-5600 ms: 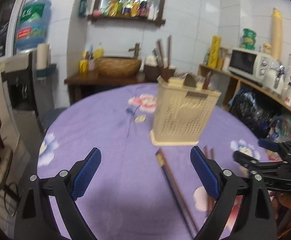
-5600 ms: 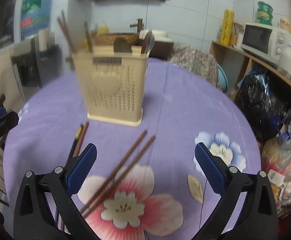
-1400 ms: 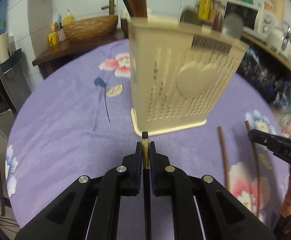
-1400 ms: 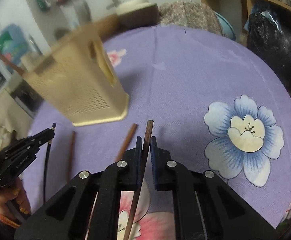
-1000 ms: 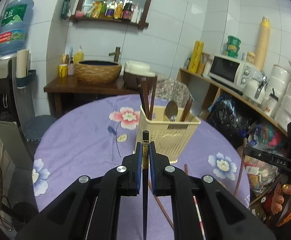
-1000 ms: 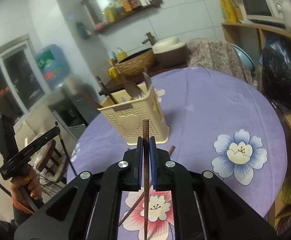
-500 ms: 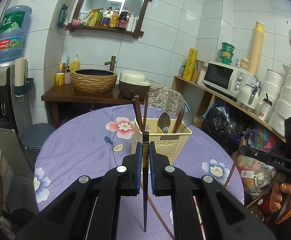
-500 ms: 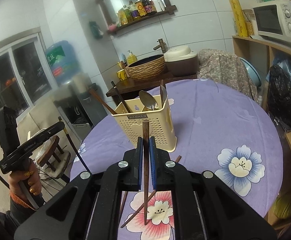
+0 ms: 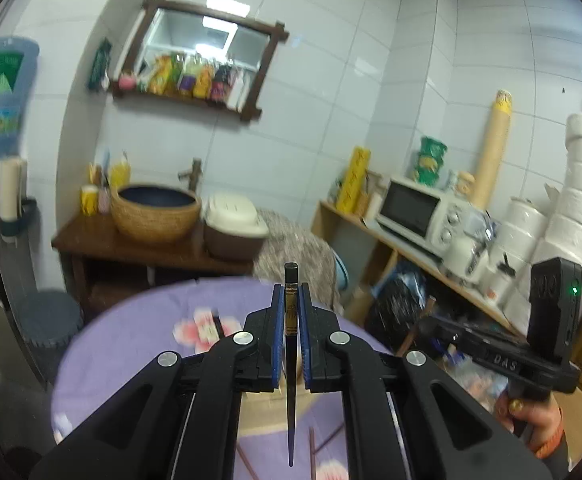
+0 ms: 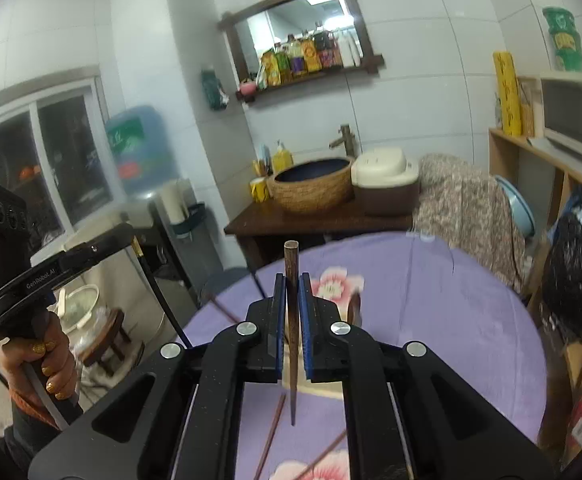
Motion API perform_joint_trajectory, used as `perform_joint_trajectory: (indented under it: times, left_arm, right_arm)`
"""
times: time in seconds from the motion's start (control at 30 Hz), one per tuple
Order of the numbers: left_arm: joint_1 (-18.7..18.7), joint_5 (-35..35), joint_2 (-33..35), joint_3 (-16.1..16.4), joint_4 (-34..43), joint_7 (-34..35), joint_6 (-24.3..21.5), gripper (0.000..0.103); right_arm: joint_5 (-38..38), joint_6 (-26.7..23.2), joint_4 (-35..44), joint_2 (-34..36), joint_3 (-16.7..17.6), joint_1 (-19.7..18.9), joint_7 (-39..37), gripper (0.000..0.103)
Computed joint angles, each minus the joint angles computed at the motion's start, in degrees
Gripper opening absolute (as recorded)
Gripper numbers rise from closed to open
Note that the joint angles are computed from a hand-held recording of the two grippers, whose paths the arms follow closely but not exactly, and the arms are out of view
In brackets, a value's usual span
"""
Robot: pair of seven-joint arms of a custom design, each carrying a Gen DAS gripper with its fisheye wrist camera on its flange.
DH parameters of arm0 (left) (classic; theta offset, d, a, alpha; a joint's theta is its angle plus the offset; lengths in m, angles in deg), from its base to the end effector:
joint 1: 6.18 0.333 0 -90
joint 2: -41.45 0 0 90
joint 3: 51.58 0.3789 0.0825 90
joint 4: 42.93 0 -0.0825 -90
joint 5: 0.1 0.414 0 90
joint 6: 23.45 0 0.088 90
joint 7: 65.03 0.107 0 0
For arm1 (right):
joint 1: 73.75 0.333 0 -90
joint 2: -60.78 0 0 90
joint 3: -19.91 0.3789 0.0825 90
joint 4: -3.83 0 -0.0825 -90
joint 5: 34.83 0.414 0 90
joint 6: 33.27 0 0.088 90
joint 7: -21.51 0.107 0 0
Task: Organize utensils
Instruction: 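Lift both chopsticks and carry them over the basket with both tools, then open both tools to drop the chopsticks into the basket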
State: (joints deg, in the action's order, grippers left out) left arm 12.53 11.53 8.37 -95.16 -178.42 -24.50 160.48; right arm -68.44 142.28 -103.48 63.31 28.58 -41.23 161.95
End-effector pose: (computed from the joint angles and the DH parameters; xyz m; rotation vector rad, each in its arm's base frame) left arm 0.3768 -0.3009 0.6637 -1.5002 1.4789 -1.3845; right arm 0.4584 0.4565 0.6693 -1.6644 1.1140 -0.3957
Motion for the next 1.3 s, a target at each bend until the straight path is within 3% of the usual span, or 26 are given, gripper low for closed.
perform_joint_trajectory:
  times: [0.13,0.33,0.53,0.83,1.1,1.13,1.2,1.23,1.27,1.3]
  left_arm:
    - [10.82,1.54,-0.53,-5.86,6.95,-2.13,-2.85,0.008]
    - [19.06,4.77,3.62,-11.38,11.72,-5.88,-3.89,0.008]
    - [21.65,9.73,8.73,-16.64,10.85,-8.07,-4.85,0.008]
    - [26.77,15.03,5.30,-24.47,9.60,-7.88,-8.44,0.008]
    - [26.31,16.04,6.29,-25.04,8.59,-9.05,-10.13,0.009]
    - [25.06,15.99,6.35,-23.94,8.05,-9.10,-9.54,0.012]
    - [22.44,15.71,5.21,-21.47,6.42,-9.88,-7.23,0.031]
    - [21.72,15.37,3.89,-20.60,5.61,-10.47,-6.23,0.049]
    - [21.24,14.88,2.05,-19.91,4.63,-11.15,-4.78,0.057]
    - [19.94,14.10,-0.36,-18.41,2.98,-11.57,-2.97,0.058]
  right_arm:
    - [0.28,-3.30,8.55,3.52,-0.92,0.66,-0.90,0.007]
    - [-5.77,-5.18,16.05,8.04,-5.92,4.51,4.06,0.007]
    - [-8.71,-5.65,15.96,11.66,-8.89,6.93,6.66,0.007]
    - [-11.99,-5.13,11.79,12.95,-11.09,8.98,9.60,0.008]
    - [-16.00,-4.63,10.15,13.38,-12.11,9.84,13.01,0.008]
    - [-17.44,-4.29,9.90,13.17,-12.67,10.34,14.27,0.008]
    - [-22.37,-4.53,9.40,12.47,-14.25,11.81,18.30,0.012]
    - [-25.71,-4.71,8.91,11.85,-14.92,12.40,21.33,0.015]
    - [-30.29,-4.94,8.19,10.93,-15.92,13.39,25.74,0.023]
    - [-33.15,-5.22,7.76,10.32,-16.10,13.65,28.65,0.040]
